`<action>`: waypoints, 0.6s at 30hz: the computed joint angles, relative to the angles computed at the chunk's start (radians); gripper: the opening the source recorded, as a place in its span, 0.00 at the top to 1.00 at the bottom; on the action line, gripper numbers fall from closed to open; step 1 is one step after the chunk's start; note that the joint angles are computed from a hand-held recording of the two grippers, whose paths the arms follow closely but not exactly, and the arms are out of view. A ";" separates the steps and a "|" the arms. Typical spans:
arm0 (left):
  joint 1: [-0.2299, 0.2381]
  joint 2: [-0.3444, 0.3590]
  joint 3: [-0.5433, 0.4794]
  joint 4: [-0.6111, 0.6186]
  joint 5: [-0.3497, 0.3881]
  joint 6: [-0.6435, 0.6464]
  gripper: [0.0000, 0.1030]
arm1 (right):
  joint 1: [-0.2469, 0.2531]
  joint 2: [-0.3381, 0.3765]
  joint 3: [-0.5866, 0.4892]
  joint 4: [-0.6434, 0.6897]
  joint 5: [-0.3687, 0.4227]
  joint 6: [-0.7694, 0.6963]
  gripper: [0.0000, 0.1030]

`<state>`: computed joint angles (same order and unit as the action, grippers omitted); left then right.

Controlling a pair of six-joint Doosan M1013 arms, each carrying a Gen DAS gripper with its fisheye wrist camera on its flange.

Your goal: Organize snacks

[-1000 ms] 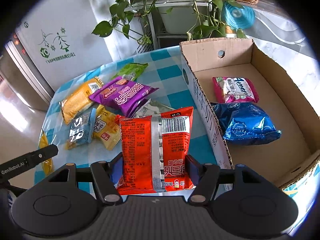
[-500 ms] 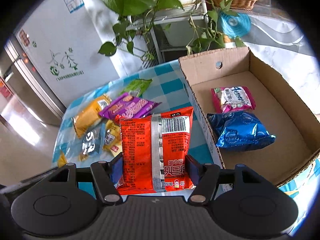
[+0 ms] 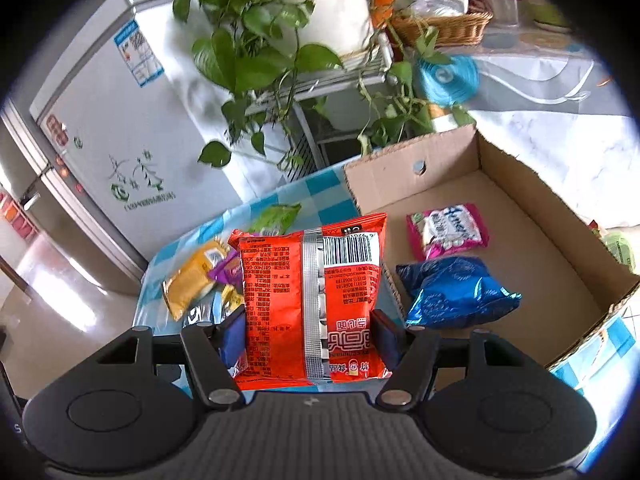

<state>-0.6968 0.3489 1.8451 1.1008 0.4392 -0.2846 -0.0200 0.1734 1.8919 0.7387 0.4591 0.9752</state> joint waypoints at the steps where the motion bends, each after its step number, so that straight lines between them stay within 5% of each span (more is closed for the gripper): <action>1: -0.003 0.000 -0.005 0.003 -0.003 0.000 0.49 | -0.004 -0.001 0.001 0.016 -0.002 -0.011 0.32; 18: -0.035 0.048 -0.150 -0.041 -0.094 0.116 0.49 | -0.088 -0.040 0.015 0.188 -0.094 -0.064 0.32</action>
